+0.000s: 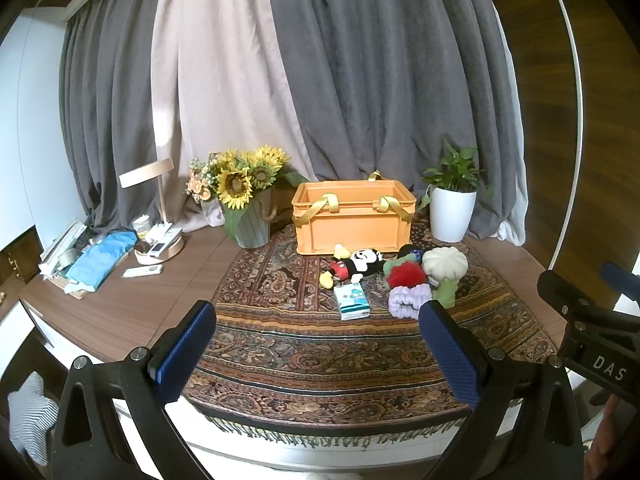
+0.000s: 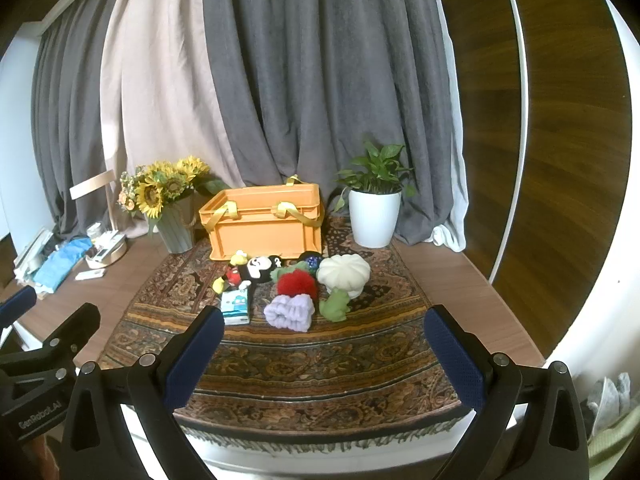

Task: Organize soft objects

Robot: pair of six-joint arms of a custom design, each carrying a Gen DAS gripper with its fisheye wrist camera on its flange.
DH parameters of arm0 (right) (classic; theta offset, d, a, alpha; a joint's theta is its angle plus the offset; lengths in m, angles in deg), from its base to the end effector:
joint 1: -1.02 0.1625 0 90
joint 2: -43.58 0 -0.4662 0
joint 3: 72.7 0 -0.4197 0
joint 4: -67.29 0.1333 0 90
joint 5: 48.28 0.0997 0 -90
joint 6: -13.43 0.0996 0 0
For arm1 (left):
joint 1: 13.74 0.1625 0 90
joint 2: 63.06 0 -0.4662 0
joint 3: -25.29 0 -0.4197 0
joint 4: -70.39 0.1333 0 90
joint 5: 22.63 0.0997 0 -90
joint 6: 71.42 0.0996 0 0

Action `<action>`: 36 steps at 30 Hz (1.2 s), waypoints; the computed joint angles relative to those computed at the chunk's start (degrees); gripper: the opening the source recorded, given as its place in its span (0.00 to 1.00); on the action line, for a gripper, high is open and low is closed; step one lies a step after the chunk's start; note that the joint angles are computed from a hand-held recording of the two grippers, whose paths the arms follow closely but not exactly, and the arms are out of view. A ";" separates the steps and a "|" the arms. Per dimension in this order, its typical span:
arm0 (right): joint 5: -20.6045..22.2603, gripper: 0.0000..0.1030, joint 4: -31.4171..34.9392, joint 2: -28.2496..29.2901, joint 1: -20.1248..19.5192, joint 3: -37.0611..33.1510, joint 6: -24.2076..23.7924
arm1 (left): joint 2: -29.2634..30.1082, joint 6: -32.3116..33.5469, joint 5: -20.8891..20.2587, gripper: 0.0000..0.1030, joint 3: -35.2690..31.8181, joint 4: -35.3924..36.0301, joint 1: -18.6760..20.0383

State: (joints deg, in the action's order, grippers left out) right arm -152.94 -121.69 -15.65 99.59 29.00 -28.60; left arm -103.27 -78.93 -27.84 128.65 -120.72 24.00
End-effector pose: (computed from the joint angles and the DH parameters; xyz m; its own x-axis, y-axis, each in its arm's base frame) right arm 0.2087 -0.6597 0.3097 -0.6789 -0.3174 0.6621 -0.7226 0.4485 -0.5260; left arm -0.3557 -0.5693 0.1432 -0.6169 -0.3636 -0.6981 0.5476 0.4388 -0.7125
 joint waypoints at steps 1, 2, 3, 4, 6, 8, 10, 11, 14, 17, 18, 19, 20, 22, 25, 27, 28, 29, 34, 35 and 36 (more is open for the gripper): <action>0.02 0.98 0.02 0.03 -0.02 -0.04 0.14 | -0.08 -0.04 -0.12 1.00 0.20 -0.20 -0.01; 0.07 0.98 0.33 0.01 -0.02 -0.14 0.18 | 0.04 0.51 -0.22 1.00 0.27 -0.90 -0.03; 0.11 0.98 0.54 -0.07 -0.07 -0.17 0.19 | 0.00 0.30 -0.34 1.00 0.30 -0.67 0.03; -0.07 0.98 0.04 0.05 0.02 -0.08 0.15 | 0.19 0.65 -0.22 1.00 0.25 -1.14 0.01; -0.05 0.98 0.24 0.02 -0.02 -0.19 0.13 | 0.20 0.47 -0.33 1.00 0.10 -0.81 0.08; -0.05 0.98 0.15 0.09 -0.02 -0.21 0.15 | 0.13 0.02 -0.43 1.00 0.17 -0.29 0.09; 0.04 0.98 0.32 0.05 -0.06 -0.24 0.13 | -0.03 -0.39 -0.53 1.00 0.24 0.27 0.13; 0.03 0.98 0.18 0.09 -0.07 -0.23 0.13 | 0.14 0.15 -0.52 1.00 0.29 -0.54 0.10; 0.01 0.98 0.24 0.17 -0.11 -0.34 0.09 | 0.43 0.52 -0.56 1.00 0.13 -1.03 0.13; 0.08 0.98 0.29 0.17 -0.15 -0.35 0.09 | 0.70 1.21 -0.53 1.00 -0.04 -1.82 0.15; 0.03 0.98 0.22 0.20 -0.13 -0.33 0.15 | 0.69 1.16 -0.57 1.00 0.02 -1.82 0.15; 0.11 0.98 0.25 0.19 -0.16 -0.31 0.17 | 0.74 1.11 -0.54 1.00 0.01 -1.81 0.16; 0.05 0.98 0.21 0.20 -0.14 -0.30 0.15 | 0.78 1.15 -0.51 1.00 0.02 -1.88 0.15; 0.04 0.98 0.16 0.24 -0.15 -0.32 0.21 | 0.83 1.32 -0.56 1.00 0.07 -2.12 0.14; 0.09 0.98 0.11 0.26 -0.16 -0.30 0.22 | 0.88 0.32 -0.62 1.00 0.24 -1.32 0.07; 0.02 0.98 0.30 0.25 -0.15 -0.38 0.17 | 0.90 0.17 -0.59 1.00 0.19 -1.15 0.09; 0.08 0.98 0.20 0.25 -0.16 -0.34 0.20 | 0.96 0.21 -0.53 1.00 0.13 -1.20 0.09; 0.05 0.98 0.21 0.30 -0.13 -0.39 0.19 | 0.94 0.19 -0.55 1.00 0.13 -1.11 0.10; 0.00 0.98 0.22 0.35 -0.12 -0.42 0.24 | 0.63 -2.79 -0.75 1.00 0.47 1.79 0.07; 0.03 0.98 0.17 0.35 -0.14 -0.42 0.21 | 0.72 -2.39 -0.68 1.00 0.39 1.43 0.06; 0.12 0.98 0.19 0.35 -0.17 -0.43 0.18 | 0.80 -2.61 -0.62 1.00 0.44 1.58 0.00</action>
